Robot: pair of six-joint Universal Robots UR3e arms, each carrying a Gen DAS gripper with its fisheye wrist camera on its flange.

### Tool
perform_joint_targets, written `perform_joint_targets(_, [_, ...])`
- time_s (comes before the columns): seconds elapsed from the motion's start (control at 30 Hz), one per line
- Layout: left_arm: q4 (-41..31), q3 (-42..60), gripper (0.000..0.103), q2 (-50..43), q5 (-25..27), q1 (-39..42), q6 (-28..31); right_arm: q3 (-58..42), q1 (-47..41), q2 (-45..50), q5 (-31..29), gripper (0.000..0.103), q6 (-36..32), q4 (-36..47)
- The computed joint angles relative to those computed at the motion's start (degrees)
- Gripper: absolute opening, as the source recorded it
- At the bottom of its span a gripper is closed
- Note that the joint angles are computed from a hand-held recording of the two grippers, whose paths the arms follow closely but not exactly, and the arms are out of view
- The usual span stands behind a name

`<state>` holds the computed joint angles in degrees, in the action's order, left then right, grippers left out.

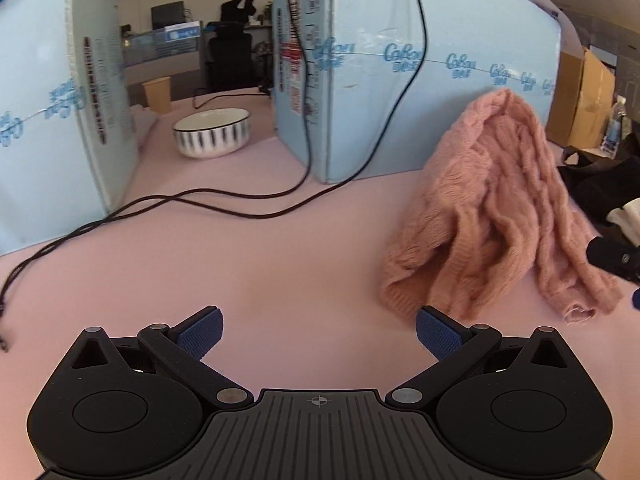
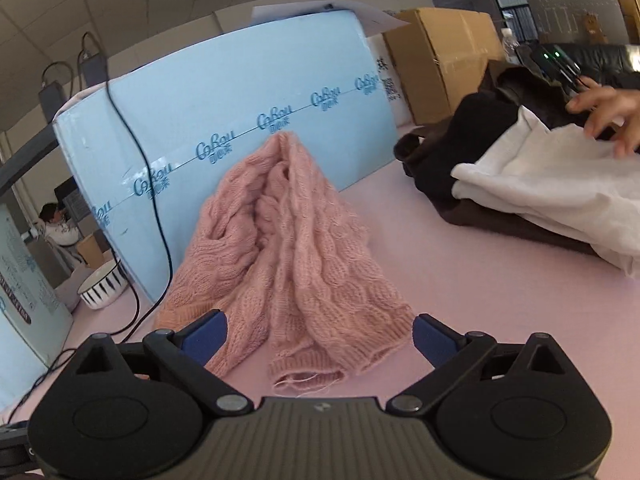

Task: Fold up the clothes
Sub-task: 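Reach the right gripper to the pink sweater and pinch a fold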

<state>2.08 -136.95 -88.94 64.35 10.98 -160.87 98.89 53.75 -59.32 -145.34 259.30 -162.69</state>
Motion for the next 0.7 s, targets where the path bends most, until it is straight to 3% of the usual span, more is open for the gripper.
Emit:
perform_joint_targets(0.07, [1.55,2.72,0.103,-3.97,0.89,-3.14,-2.89,0.95,-1.01,0.29,0.92,0.1,-1.48,-2.23])
perform_joint_targets(0.2, [5.53,7.64,0.103,-11.69,3.03,-8.0,-6.77,-2.07,-3.62,1.6,2.37,0.098,-6.66,2.07])
perform_joint_targets(0.3, [8.93,10.63,0.103,-16.65,5.57,-10.49,-9.62,0.58,-6.76,0.4,8.95,0.099,-4.79,-0.9])
perform_joint_targets(0.37, [8.15,12.64,0.103,-17.78,7.14,-12.25,-8.37,1.29,-7.17,0.81,8.86,0.098,-4.56,-4.22])
perform_joint_targets(0.43, [6.55,13.29,0.102,-17.63,5.01,-12.21,-6.27,2.32,-8.51,1.52,10.91,0.099,-7.06,-9.53])
perform_joint_targets(0.57, [6.35,14.79,0.098,-18.66,6.27,-13.66,-6.3,-4.59,-8.91,4.11,10.8,0.094,-11.55,-1.13])
perform_joint_targets(0.63, [6.35,15.56,0.094,-19.18,6.73,-14.07,-6.37,-7.46,-8.63,5.63,9.98,0.089,-12.13,1.34])
perform_joint_targets(0.7, [6.26,16.33,0.092,-19.7,7.18,-14.61,-6.4,-7.6,-8.94,6.29,10.61,0.072,-13.81,-1.02])
